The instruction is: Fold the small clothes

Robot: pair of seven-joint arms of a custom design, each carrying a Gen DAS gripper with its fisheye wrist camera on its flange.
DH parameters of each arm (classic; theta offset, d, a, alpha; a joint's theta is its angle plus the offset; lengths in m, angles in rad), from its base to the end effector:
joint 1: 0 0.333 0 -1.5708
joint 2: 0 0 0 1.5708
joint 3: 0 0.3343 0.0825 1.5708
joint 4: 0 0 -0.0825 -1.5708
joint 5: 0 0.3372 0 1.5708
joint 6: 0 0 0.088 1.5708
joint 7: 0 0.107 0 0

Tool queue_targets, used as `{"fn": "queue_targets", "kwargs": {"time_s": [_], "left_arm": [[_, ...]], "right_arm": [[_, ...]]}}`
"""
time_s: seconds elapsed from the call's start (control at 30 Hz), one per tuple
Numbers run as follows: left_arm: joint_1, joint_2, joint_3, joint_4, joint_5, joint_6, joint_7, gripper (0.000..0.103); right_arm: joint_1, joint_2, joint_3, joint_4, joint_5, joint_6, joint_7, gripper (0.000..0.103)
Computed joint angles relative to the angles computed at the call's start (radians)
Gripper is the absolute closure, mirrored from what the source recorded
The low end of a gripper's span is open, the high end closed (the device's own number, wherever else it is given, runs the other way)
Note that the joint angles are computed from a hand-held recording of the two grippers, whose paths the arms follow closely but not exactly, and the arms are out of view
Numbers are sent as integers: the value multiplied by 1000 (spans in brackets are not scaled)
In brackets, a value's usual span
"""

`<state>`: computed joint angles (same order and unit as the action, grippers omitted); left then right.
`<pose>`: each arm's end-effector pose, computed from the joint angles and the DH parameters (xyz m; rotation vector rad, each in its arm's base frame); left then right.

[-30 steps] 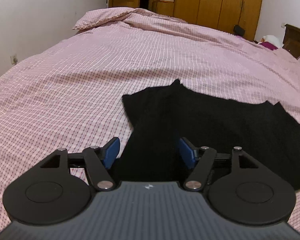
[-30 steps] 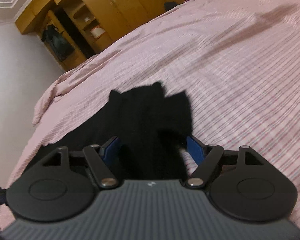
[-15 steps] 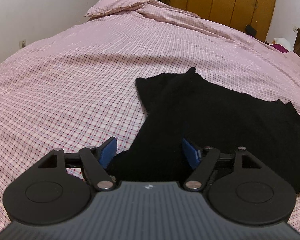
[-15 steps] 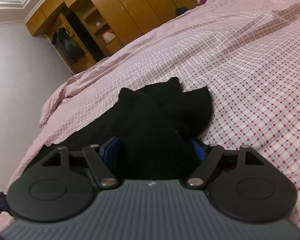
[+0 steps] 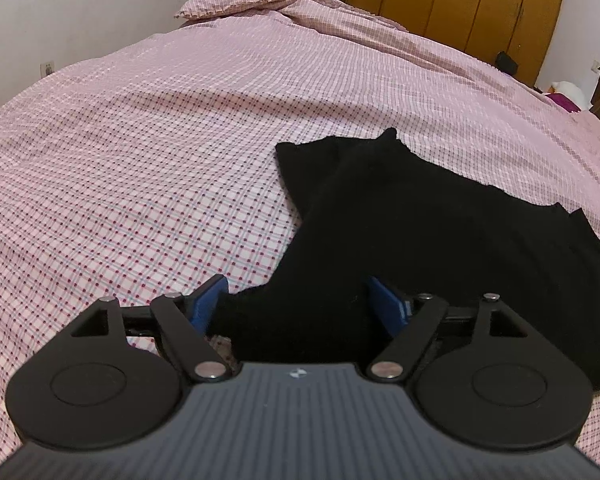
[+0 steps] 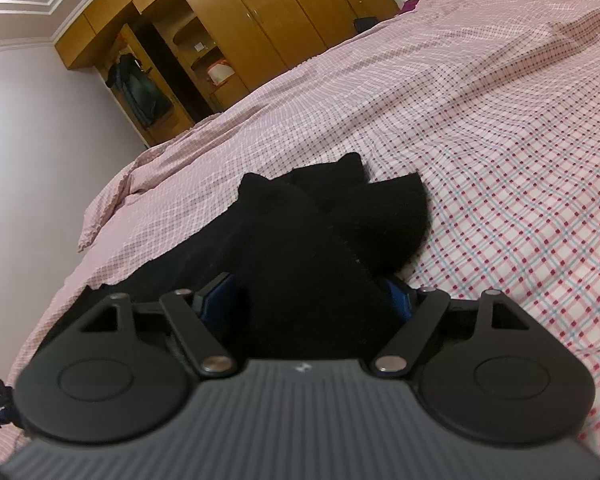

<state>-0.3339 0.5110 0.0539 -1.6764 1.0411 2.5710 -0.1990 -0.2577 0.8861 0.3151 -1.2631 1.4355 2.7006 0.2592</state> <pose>0.6433 -0.2058 0.3837 -2.1977 1.0550 -0.6393 0.7516 -0.0691 0.3069 -1.3714 1.4534 -0.2358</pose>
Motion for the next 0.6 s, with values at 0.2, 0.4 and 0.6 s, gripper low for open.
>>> {"fn": "queue_targets", "kwargs": {"time_s": [0.2,0.4,0.6], "left_arm": [[-3,5,-1,5,-11,-5,12,19],[-5,7,0,8,-14,-7,18,18],[-9,16,-1,20,-22,-21,38,17]], "right_arm": [[-11,-2,6,-6,16,-13,-14,25],[-19,-7,3,-15,47,-34,-30,25],[-3,-12,-13,-14,66,-29,-14,28]]}}
